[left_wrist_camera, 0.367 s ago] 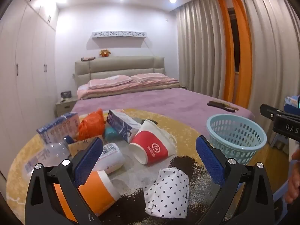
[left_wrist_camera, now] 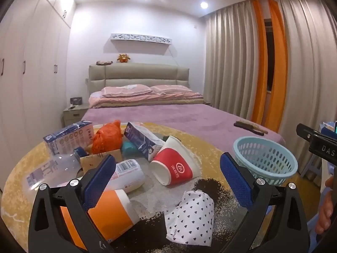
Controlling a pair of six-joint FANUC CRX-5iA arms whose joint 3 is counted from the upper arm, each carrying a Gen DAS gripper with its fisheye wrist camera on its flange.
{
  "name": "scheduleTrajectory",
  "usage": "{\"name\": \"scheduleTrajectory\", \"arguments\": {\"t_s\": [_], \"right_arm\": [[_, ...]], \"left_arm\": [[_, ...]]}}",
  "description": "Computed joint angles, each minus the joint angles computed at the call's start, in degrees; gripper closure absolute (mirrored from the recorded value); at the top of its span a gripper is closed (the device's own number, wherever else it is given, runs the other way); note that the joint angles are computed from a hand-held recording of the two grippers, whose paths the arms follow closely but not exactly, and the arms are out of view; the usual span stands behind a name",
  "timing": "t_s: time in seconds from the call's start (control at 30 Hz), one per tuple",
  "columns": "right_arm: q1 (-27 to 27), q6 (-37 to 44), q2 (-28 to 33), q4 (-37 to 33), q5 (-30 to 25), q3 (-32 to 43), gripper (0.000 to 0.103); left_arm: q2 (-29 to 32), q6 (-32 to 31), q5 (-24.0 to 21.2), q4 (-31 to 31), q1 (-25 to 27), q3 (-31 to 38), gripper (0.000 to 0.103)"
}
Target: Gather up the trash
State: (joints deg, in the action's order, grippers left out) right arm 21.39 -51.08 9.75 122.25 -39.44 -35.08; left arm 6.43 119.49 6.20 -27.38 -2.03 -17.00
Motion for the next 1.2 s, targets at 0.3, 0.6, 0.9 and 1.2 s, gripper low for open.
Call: {"name": "scheduleTrajectory", "arguments": {"t_s": [0.3, 0.6, 0.9, 1.2], "right_arm": [[-0.02, -0.68, 0.72, 0.01, -0.12, 0.12, 0.007], [-0.09, -1.05, 1.34, 0.06, -0.12, 0.23, 0.007], [0.03, -1.02, 1.55, -0.17, -0.11, 0.25, 0.007], [0.17, -1.03, 1.74, -0.24, -0.10, 0.34, 0.007]], "left_arm": [[-0.19, -13.73, 4.90, 12.75, 1.01, -4.43, 0.007], [0.03, -14.30, 5.54, 13.55, 1.28, -4.80, 0.007], [-0.11, -14.84, 5.78, 14.40, 1.43, -5.28, 0.007], [-0.10, -7.22, 3.32, 6.73, 1.05, -2.85, 0.007]]}}
